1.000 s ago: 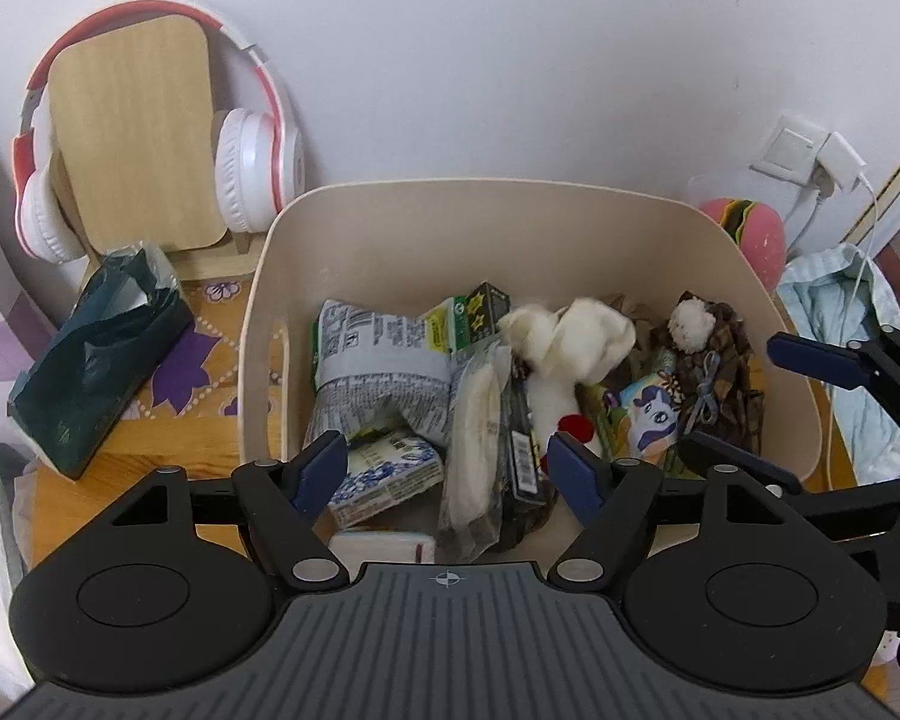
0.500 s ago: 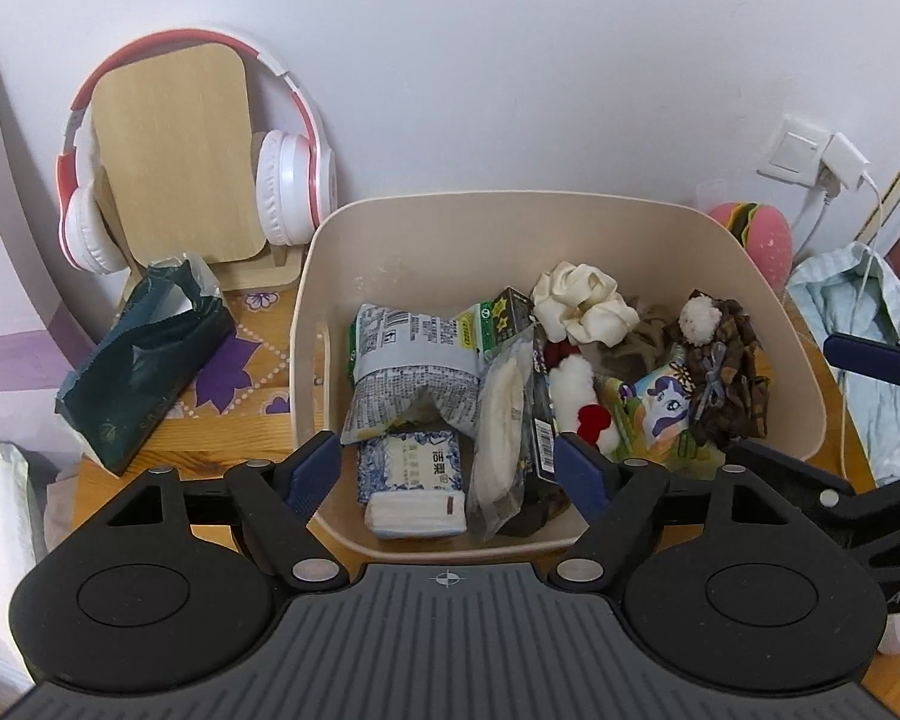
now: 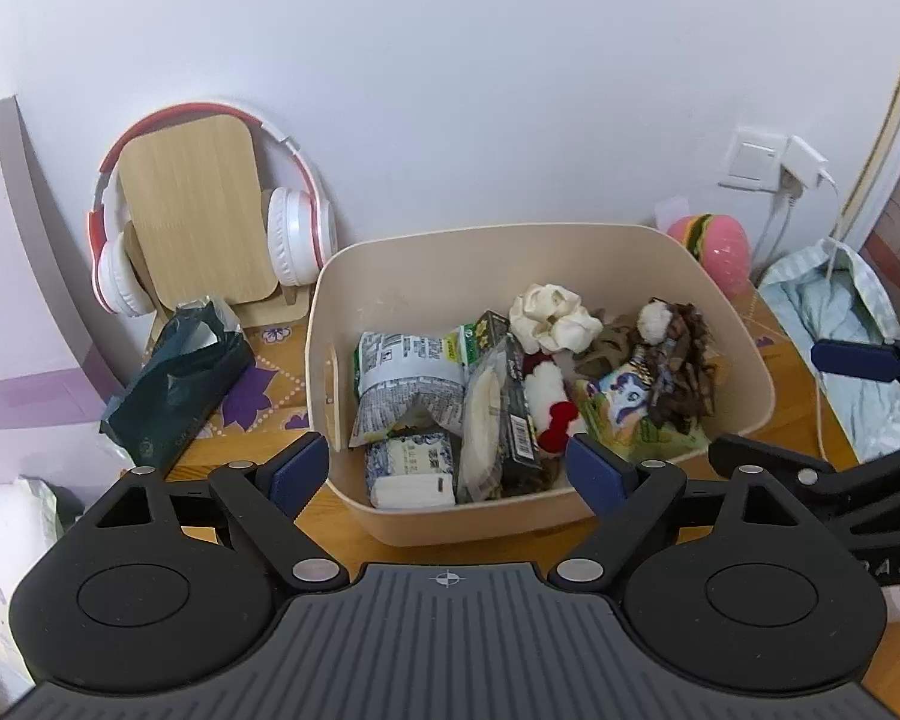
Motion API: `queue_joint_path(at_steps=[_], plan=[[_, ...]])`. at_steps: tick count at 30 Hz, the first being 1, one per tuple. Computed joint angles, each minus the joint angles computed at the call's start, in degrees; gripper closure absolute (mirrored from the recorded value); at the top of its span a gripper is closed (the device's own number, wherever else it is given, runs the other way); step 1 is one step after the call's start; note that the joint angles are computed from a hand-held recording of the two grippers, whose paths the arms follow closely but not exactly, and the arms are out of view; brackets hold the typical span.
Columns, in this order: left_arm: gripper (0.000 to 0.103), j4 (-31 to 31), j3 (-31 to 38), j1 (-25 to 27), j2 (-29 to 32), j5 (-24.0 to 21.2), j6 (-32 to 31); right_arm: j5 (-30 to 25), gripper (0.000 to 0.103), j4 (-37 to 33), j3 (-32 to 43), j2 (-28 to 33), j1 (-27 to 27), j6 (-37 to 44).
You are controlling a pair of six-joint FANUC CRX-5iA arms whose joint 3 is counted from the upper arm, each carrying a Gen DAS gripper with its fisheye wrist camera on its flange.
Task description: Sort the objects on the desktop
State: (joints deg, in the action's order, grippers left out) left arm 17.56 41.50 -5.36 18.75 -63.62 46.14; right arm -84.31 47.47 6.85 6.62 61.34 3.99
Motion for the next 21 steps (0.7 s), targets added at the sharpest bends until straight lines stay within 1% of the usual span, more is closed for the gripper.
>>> queue_joint_path(at_steps=[2,6,11,15,16,19,21], plan=[[0.015,1.11,-1.72,0.40,-1.45,-0.02,-1.02,-2.24,0.000,0.45,1.47,0.79,0.82,-0.20],[0.015,4.35,-6.91,1.38,-5.25,1.79,-4.17,-4.89,0.000,1.07,3.65,1.33,2.37,-0.86],[0.015,7.41,-11.69,2.60,-9.21,1.56,-7.29,-8.76,0.000,2.08,6.62,2.21,4.80,-2.62],[0.015,10.88,-17.33,3.93,-13.37,3.40,-10.04,-10.91,0.000,3.08,8.13,2.62,6.83,-3.79],[0.015,11.35,-17.98,4.18,-13.99,3.40,-10.28,-11.41,0.000,3.39,8.48,2.76,7.34,-3.80],[0.015,11.67,-17.76,5.09,-14.89,0.75,-10.50,-13.35,0.000,3.57,10.42,3.56,8.73,-3.96],[0.015,12.31,-18.75,5.63,-16.00,0.08,-11.86,-13.94,0.000,3.47,11.35,3.76,9.67,-4.98]])
